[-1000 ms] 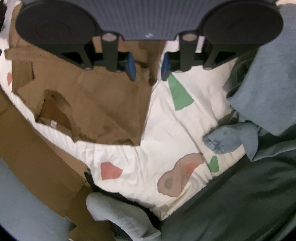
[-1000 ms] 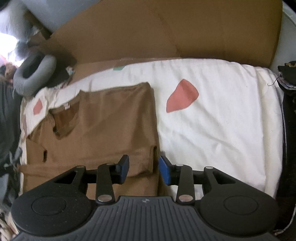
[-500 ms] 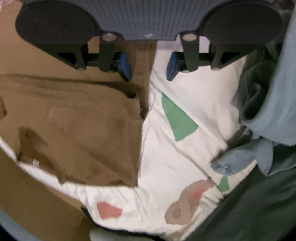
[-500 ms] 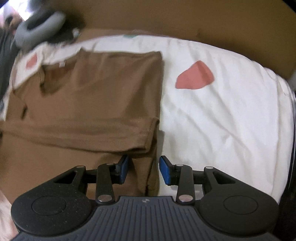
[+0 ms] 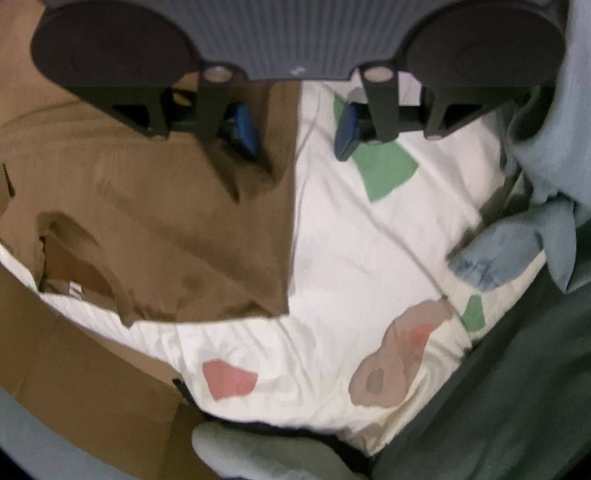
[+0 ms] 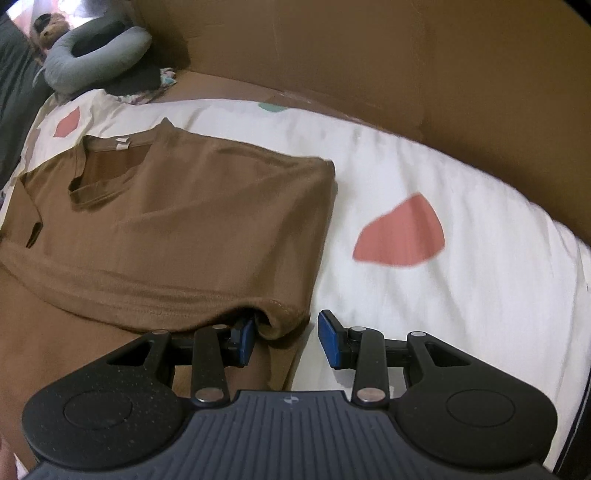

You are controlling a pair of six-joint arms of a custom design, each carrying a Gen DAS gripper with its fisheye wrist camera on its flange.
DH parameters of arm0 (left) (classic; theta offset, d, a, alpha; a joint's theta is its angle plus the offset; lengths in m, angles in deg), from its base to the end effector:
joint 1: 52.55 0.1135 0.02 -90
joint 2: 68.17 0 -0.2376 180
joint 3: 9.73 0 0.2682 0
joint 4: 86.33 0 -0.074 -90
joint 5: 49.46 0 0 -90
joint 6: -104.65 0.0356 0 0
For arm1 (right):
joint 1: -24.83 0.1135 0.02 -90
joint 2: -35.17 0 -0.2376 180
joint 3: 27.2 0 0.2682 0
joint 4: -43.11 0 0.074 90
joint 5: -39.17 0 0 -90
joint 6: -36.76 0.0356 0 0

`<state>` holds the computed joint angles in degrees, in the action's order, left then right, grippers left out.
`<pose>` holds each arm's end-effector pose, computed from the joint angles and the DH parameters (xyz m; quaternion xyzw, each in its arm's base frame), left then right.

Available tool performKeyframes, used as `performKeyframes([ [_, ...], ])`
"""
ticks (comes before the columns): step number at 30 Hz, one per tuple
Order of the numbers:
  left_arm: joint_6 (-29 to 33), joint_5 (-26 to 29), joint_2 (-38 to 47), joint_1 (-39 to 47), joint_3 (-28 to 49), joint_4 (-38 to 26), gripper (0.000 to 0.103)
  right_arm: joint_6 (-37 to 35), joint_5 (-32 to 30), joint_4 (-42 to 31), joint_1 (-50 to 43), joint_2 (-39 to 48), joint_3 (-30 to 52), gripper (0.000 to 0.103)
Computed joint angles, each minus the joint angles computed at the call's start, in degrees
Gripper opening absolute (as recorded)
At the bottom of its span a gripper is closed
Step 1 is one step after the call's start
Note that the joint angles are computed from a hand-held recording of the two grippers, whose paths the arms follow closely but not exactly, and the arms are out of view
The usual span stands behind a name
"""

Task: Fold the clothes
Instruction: 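Open both grippers and release the folded hem onto the shirt, then grasp the new folded edge of the shirt with both grippers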

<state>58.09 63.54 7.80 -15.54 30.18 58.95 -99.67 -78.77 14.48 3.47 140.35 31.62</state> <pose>0.1795 0.1179 0.0853 0.0874 0.9628 -0.0444 0.2518 0.2805 -0.0918 0.0469 -0.2396 0.9323 0.1280 0.2387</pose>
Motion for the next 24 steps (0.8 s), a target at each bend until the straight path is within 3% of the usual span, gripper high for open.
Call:
performKeyframes([
  [5,-4.80,0.93,-0.96,-0.68,-3.21,7.10,0.048,0.38,-0.48,1.75,0.92,0.87,1.02,0.043],
  [9,-4.12,1.59,-1.25,-0.82,-4.24,9.08,0.048,2.95,-1.00,2.61,1.22,2.23,2.30,0.043],
  [20,-4.78,3.07,-4.02,-1.12,-5.38,8.79,0.048,7.60,-4.58,2.44,0.29,1.52,2.18,0.043],
  [24,-3.52,3.16,-3.95,-2.19,-5.82,8.72,0.031,7.62,-3.69,4.88,0.25,1.19,-0.37,0.040],
])
